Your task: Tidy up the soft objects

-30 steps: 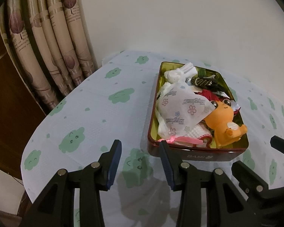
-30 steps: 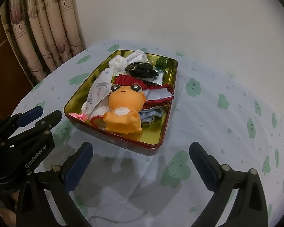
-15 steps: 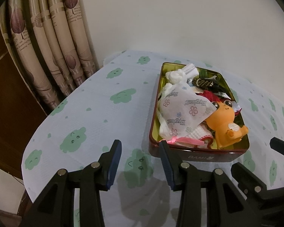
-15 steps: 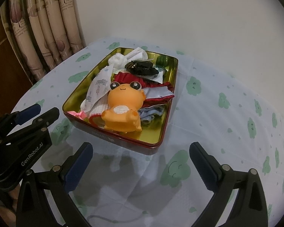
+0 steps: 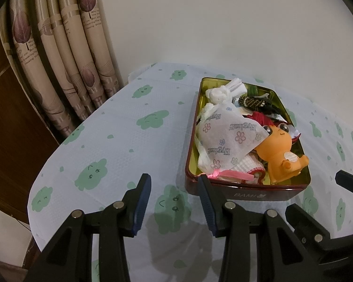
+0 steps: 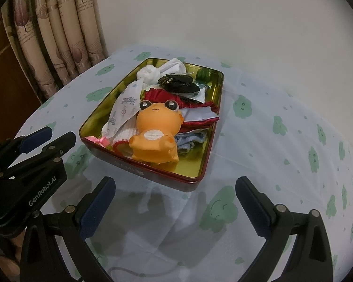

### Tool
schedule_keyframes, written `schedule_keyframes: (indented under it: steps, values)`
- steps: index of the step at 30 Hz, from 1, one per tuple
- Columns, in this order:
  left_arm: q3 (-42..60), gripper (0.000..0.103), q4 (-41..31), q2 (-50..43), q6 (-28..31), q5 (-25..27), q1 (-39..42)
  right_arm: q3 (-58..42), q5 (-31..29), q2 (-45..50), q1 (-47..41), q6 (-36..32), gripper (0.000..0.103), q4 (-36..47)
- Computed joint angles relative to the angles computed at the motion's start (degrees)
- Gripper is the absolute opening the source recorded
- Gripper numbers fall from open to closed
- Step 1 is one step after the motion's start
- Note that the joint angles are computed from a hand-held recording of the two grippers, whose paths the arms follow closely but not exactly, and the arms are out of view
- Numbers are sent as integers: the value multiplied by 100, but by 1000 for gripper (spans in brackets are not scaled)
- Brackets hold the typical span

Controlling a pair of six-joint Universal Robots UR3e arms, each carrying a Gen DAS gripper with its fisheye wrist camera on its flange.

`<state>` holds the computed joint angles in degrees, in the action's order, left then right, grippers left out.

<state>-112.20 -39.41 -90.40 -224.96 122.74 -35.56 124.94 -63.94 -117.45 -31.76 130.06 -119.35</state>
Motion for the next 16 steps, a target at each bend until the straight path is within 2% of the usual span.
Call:
schedule_keyframes:
  steps: [9,16]
  values:
    - [-143,42,294,36,16,131,-33,39,-8,-26,8,-24,101,-11]
    - [-48,42,164,3,-5,-11,19,34,-2,-36,-4,-49,101,14]
